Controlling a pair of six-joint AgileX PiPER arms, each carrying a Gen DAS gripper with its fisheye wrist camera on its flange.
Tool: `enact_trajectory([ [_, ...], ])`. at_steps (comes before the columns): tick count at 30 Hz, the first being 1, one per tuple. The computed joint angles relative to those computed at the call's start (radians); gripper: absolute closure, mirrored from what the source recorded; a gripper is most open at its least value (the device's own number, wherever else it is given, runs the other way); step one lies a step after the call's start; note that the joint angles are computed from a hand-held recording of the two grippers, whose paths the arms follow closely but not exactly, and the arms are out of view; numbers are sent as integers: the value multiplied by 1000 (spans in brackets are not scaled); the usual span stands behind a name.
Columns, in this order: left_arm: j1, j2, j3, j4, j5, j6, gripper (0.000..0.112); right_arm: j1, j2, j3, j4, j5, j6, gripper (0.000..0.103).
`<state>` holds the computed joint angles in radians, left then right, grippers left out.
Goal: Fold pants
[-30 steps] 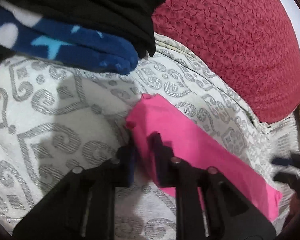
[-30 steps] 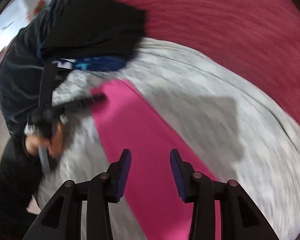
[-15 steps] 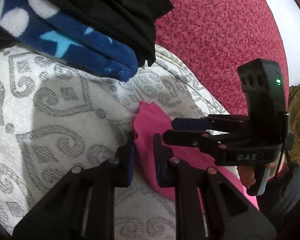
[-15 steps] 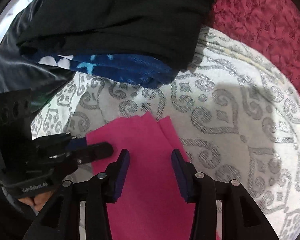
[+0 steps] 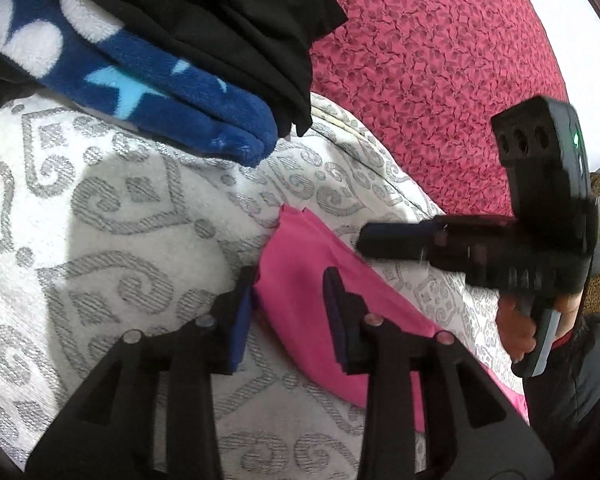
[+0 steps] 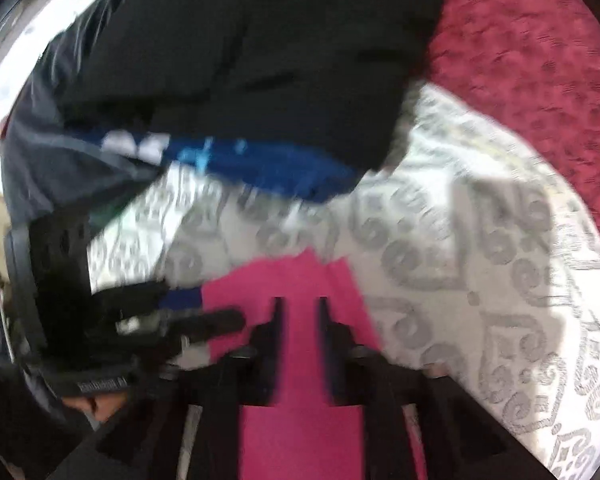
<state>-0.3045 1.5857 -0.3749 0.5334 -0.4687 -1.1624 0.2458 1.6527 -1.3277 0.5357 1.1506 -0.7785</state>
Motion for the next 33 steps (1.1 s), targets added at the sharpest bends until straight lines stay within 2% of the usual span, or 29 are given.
enact_trajectory([
  [1,1,0,1,0,0,-3,77,25,1,12,-33,-27,7,49],
  [2,4,0,2,5,-1,-10,77,44,0,29,-64,-61,12,43],
  [4,12,0,7,14,-8,-14,77,76,23,38,-102,-99,27,43],
  [5,12,0,6,14,-6,-13,77,78,47,34,-92,-93,29,50],
  [6,12,1,6,14,-6,-12,77,75,56,35,-75,-91,25,62],
  [7,15,3,5,21,-7,-17,77,65,60,34,-33,-70,0,90],
  [8,18,3,6,26,-9,-19,77,59,52,39,-18,-68,-7,95],
  [10,15,3,6,13,-11,-8,77,57,-3,69,-10,-122,-22,98],
  [13,11,3,3,12,-10,3,77,32,-16,41,-2,-108,-7,98],
  [15,12,8,0,21,-6,0,77,33,-16,28,-44,-129,28,98],
  [16,15,9,-2,30,-5,-6,77,24,-12,18,-60,-128,36,97],
  [17,18,13,-5,39,-4,-13,77,37,-3,15,-89,-148,68,91],
  [18,20,16,-9,49,-1,-21,76,37,19,-5,-116,-132,89,85],
  [19,19,20,-15,60,4,-30,76,50,39,-16,-150,-126,120,70],
  [20,18,23,-21,70,9,-37,74,67,53,-18,-192,-131,159,63],
  [24,11,26,-31,95,10,-39,67,50,41,2,-186,-149,171,61],
  [29,-1,78,-90,246,-12,-138,67,0,-15,19,-172,-140,140,47],
  [30,-4,88,-101,261,-21,-148,70,0,-15,20,-186,-143,141,45],
  [31,6,97,-107,296,-41,-168,79,-11,-16,19,-197,-136,136,44],
  [32,20,114,-108,313,-80,-175,106,-18,-7,20,-209,-132,142,44],
  [33,21,109,-99,290,-87,-157,105,-19,-1,25,-209,-130,149,44],
])
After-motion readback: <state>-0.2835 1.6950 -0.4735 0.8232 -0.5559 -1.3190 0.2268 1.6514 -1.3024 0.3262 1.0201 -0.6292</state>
